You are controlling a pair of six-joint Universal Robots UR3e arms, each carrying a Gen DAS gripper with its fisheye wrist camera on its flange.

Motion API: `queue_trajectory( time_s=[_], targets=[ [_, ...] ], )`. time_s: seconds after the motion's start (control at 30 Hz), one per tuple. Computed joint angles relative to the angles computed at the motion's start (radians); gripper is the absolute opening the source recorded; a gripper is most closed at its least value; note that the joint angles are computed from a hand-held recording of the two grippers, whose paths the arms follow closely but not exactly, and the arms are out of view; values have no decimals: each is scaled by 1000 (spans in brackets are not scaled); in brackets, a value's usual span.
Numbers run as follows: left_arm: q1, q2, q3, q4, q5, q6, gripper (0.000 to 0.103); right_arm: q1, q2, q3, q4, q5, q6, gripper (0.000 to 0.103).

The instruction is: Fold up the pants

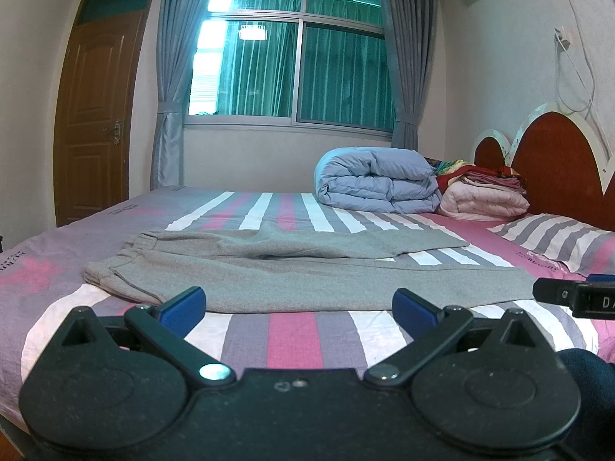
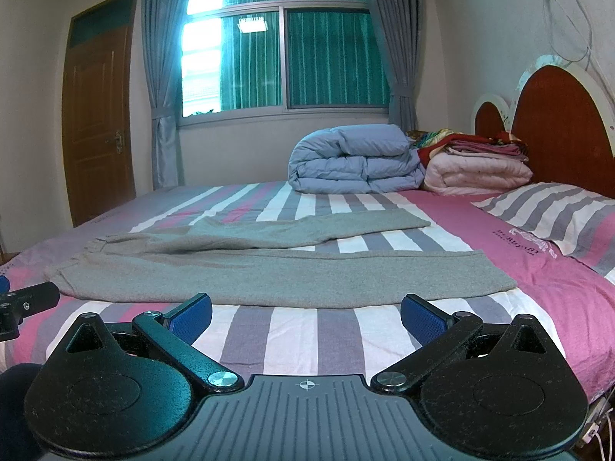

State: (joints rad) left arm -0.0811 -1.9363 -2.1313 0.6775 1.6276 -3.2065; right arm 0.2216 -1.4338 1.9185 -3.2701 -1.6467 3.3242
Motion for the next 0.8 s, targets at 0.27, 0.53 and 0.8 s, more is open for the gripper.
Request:
queue_trajectory(
  time_s=[0.27,0.53,0.8],
  targets=[
    [0,0,-1,1,-1,2,97,-1,-2,0,2,1,1,103],
    [0,-1,0,2,0,2,97,-1,-3,-1,4,-1,0,103],
    [-1,-2,0,3,1,3,97,4,-6,9,-6,-8,4,103]
  ],
)
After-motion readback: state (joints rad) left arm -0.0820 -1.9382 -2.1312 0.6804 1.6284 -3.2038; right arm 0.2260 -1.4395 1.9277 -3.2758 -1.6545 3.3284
